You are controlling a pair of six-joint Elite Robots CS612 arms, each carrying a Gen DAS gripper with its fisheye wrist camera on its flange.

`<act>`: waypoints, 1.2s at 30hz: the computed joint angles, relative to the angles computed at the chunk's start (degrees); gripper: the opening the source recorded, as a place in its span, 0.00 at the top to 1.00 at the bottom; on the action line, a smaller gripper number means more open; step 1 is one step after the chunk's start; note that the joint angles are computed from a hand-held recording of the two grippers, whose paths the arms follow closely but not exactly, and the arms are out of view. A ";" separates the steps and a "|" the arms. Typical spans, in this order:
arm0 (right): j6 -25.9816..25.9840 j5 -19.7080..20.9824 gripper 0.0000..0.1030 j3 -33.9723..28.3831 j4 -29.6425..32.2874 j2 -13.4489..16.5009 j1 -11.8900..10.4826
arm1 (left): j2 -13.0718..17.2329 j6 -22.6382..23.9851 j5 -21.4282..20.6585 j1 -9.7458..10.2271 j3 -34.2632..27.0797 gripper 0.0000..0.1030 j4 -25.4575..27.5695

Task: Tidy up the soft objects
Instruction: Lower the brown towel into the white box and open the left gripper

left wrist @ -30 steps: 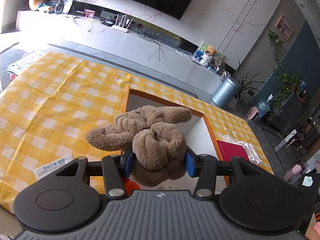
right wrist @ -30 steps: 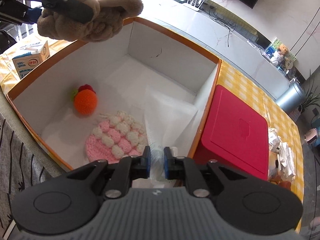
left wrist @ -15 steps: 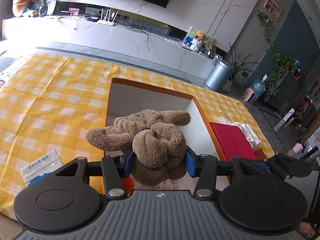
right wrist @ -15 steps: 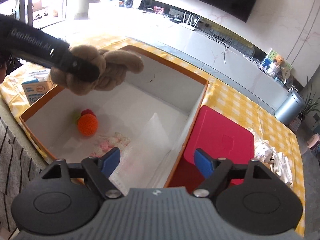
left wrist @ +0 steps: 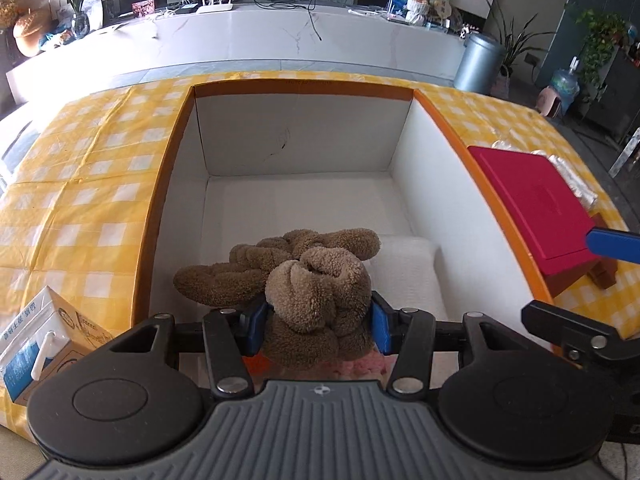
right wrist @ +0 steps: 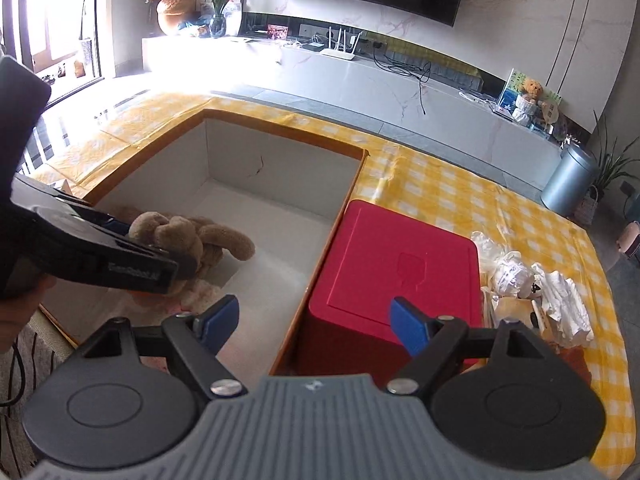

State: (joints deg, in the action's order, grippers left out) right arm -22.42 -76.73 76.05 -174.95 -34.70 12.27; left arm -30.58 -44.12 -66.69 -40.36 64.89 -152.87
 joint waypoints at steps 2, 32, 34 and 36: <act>-0.32 0.30 0.21 -0.26 0.26 0.16 -0.11 | 0.43 -0.60 0.38 0.04 -1.06 0.44 3.65; -0.03 -1.00 0.19 -1.31 2.07 0.84 -0.32 | -6.43 10.23 4.57 -3.15 5.70 0.27 8.28; -0.05 -1.69 0.18 -1.32 1.90 0.88 -0.23 | -7.11 9.97 6.84 -3.65 6.72 0.27 6.90; -0.06 -1.68 0.17 -1.19 1.65 0.83 -0.25 | -7.75 9.57 9.30 -3.88 7.85 0.26 5.07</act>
